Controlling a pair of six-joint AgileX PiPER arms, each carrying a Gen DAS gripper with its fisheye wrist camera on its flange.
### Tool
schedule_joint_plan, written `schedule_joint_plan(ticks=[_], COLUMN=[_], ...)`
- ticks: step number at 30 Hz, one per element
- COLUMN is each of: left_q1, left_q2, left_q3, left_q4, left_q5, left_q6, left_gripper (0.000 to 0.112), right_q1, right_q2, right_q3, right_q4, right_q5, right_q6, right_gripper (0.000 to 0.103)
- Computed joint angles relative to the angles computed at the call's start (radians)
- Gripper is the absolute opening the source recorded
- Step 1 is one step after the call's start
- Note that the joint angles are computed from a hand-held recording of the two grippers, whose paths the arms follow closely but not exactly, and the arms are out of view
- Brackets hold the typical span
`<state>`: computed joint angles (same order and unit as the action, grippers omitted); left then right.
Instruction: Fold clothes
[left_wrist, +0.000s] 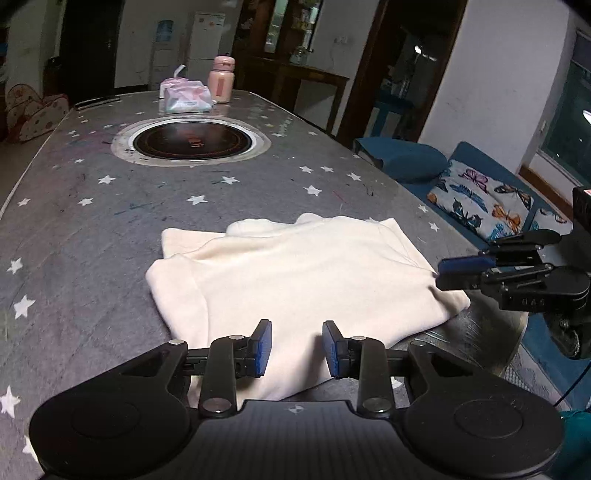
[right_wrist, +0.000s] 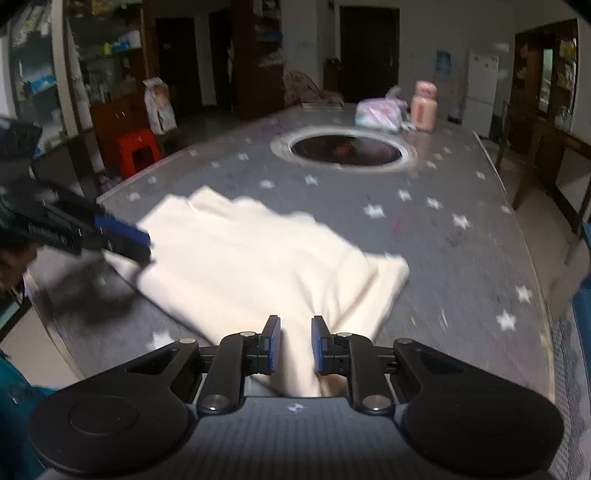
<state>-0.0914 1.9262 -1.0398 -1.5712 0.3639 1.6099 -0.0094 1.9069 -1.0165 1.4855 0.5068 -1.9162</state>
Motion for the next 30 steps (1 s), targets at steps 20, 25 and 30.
schedule_joint_plan(ticks=[20, 25, 30], left_q1=[0.047, 0.024, 0.008], left_q2=[0.040, 0.110, 0.210], left_q3=[-0.071, -0.208, -0.366], left_q4=[0.073, 0.170, 0.382], left_q5=[-0.001, -0.010, -0.007], left_q6=[-0.121, -0.256, -0.515], left_gripper=[0.033, 0.031, 0.031], right_q1=[0.055, 0.075, 0.088], right_q2=[0.156, 0.176, 0.234], right_q3=[-0.200, -0.273, -0.370], right_q4=[-0.164, -0.190, -0.251], right_q5=[0.014, 0.010, 0.005], right_q6=[0.242, 0.269, 0.354], right_gripper=[0.017, 0.017, 0.017])
